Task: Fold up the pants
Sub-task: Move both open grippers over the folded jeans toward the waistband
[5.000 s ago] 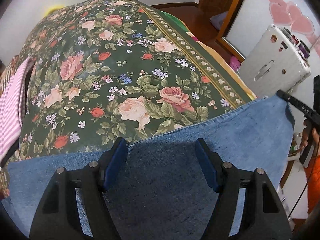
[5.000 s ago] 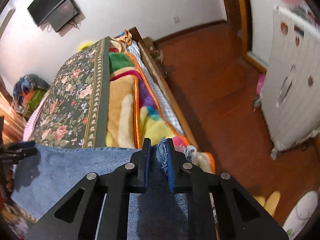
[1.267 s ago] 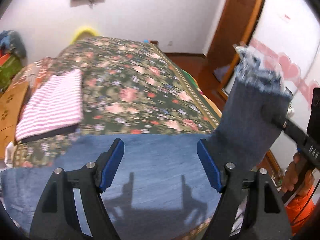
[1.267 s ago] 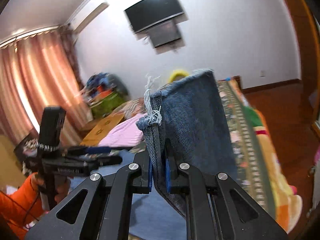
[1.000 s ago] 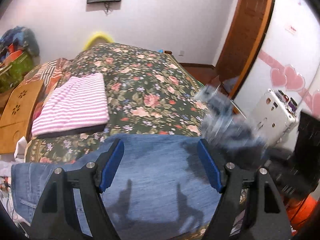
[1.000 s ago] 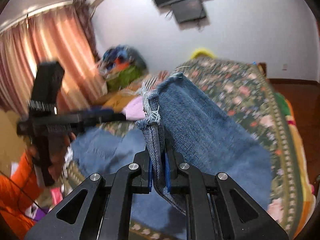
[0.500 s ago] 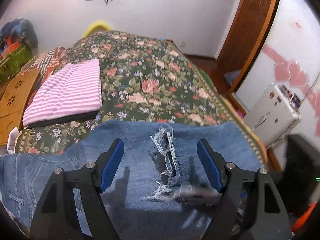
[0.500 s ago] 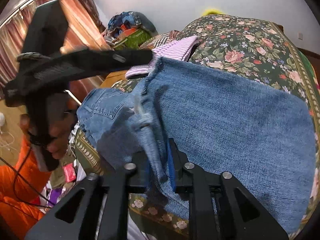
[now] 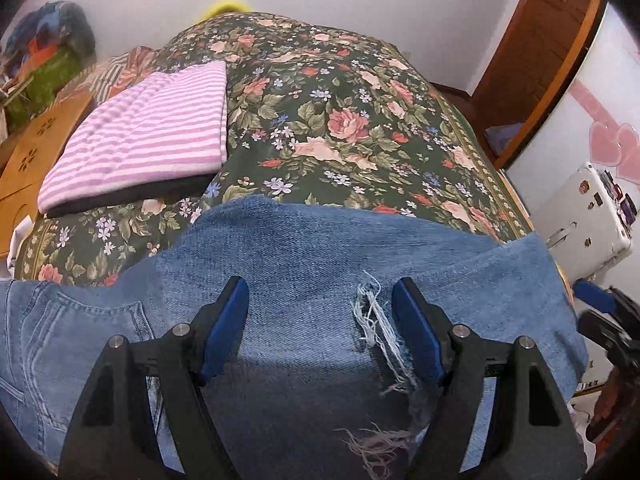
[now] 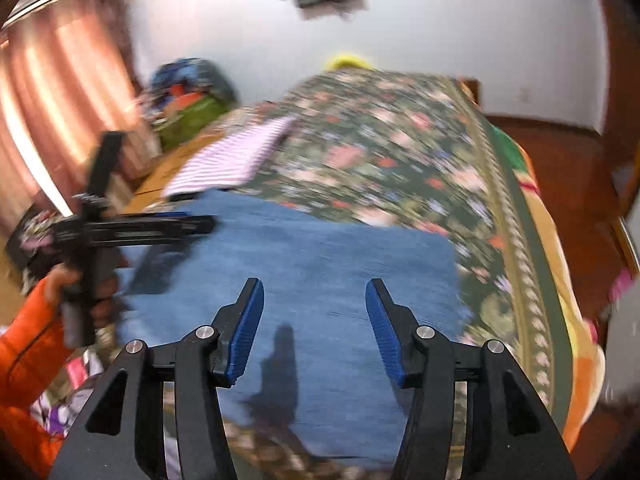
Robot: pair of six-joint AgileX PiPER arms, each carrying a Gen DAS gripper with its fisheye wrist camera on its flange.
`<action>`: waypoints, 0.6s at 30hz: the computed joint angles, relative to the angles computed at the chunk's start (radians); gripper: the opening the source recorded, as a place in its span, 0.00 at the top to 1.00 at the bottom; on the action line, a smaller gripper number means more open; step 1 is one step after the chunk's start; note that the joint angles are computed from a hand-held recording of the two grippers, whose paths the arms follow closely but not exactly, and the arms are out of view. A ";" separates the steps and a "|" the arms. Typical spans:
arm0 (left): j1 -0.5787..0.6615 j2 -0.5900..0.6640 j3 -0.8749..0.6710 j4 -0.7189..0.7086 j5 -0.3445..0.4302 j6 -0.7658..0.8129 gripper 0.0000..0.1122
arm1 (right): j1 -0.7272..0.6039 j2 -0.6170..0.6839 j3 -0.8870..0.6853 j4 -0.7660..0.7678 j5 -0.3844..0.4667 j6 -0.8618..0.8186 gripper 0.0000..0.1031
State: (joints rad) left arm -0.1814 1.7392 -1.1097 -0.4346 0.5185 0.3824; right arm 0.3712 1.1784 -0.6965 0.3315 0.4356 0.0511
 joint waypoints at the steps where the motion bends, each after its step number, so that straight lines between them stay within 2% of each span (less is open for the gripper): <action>1: -0.004 -0.001 0.003 0.007 -0.007 -0.004 0.33 | -0.017 0.014 0.013 0.047 -0.002 -0.040 0.52; 3: -0.019 -0.001 0.007 0.047 -0.023 -0.032 0.33 | -0.012 0.035 0.033 0.070 -0.005 -0.064 0.52; 6: -0.033 0.009 0.002 0.082 -0.033 -0.058 0.32 | 0.048 0.037 0.054 -0.045 -0.029 0.060 0.52; 9: -0.041 0.007 0.005 0.109 -0.045 -0.075 0.32 | 0.020 0.035 0.030 -0.012 0.014 0.022 0.52; 13: -0.028 -0.017 0.014 0.101 -0.041 -0.080 0.32 | 0.021 0.005 -0.013 -0.065 0.077 0.068 0.52; 18: 0.029 -0.119 0.062 0.037 -0.037 -0.021 0.32 | 0.071 -0.014 -0.080 -0.158 0.079 0.145 0.52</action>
State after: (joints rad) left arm -0.1520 1.6201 -1.0472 -0.3972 0.4815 0.3615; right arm 0.4421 1.1642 -0.7765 0.1731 0.5147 0.1957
